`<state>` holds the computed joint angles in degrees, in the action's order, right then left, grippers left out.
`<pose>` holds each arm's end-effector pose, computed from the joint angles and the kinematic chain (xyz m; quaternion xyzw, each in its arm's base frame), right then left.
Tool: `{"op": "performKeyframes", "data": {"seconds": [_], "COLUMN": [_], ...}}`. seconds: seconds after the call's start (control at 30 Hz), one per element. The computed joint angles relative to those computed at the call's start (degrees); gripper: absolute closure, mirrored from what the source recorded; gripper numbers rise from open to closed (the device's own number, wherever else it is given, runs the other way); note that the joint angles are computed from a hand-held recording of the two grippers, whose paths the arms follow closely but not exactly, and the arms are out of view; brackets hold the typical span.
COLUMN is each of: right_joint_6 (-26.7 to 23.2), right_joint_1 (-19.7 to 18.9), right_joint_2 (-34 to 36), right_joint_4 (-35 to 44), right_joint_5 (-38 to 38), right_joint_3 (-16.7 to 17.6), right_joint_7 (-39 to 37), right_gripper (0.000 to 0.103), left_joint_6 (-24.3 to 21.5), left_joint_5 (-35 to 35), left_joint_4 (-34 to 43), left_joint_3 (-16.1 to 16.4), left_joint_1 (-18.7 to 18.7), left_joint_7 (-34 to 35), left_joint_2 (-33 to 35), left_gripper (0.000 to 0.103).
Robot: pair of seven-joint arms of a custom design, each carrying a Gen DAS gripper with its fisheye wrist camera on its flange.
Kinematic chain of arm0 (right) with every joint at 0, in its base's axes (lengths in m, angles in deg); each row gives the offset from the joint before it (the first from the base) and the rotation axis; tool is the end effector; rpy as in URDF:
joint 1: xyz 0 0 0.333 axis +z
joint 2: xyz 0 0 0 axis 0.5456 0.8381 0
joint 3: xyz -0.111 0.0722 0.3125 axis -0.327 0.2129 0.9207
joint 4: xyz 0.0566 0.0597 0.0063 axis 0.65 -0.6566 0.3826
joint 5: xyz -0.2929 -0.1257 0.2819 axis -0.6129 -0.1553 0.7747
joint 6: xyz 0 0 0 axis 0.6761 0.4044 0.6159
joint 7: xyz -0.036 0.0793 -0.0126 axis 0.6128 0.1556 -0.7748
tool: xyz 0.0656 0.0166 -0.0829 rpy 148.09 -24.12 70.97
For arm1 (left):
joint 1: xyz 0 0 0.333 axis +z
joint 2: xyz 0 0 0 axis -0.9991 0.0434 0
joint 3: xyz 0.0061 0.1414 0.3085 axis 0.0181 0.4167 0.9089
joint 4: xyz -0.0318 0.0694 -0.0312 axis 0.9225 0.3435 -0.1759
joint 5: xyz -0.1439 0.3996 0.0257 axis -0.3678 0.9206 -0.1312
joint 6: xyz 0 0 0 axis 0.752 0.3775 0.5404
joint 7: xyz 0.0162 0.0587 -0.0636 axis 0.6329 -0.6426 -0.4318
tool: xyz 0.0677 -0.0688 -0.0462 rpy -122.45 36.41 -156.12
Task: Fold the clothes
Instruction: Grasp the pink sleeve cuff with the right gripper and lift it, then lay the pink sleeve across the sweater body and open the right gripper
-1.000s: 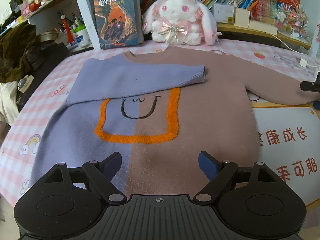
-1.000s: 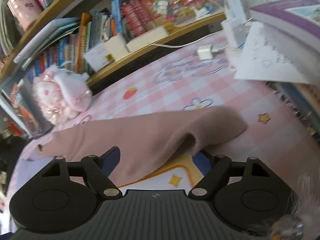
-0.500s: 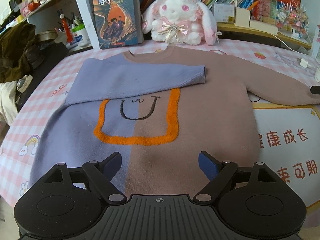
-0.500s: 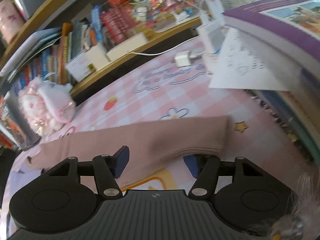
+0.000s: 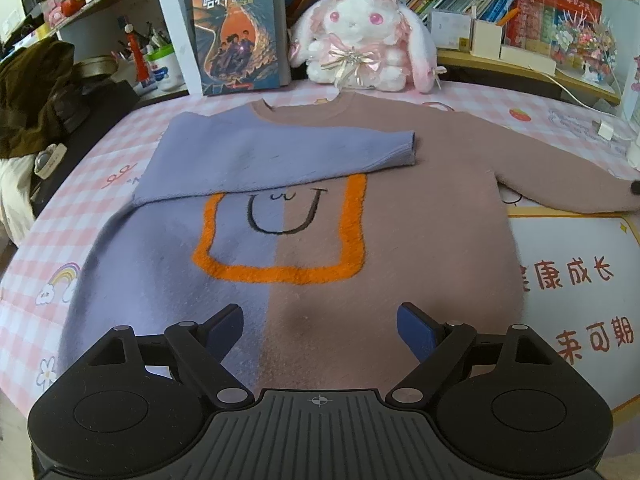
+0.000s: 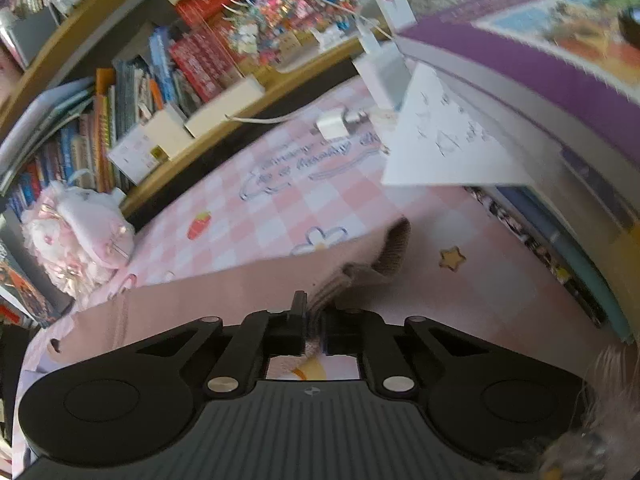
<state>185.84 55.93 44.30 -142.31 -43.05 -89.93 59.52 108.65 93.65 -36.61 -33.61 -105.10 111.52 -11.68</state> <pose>0.6766 0.1132 0.3814 -0.4363 0.7911 -0.1657 0.3954 0.5935 -0.3035 0.4100 -0.6664 0.6643 -0.1938 0.2778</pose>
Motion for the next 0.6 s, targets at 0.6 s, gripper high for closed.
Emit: {"op": "performKeyframes", "data": {"seconds": [0.6], "right_joint_6": [3.68], "right_joint_1": [15.0], "right_joint_2": [8.87], "right_joint_4": [18.54], "right_joint_5": [6.47], "right_joint_3": [-7.3], "right_joint_7": [-6.52], "right_gripper": [0.098], "left_joint_6": [17.6], "left_joint_5": [10.31], "left_joint_4": [-9.26], "left_joint_3": [4.01], "left_joint_1": [8.27], "left_joint_7": [-4.67], "left_joint_2": [-6.18], "left_gripper": [0.016]}}
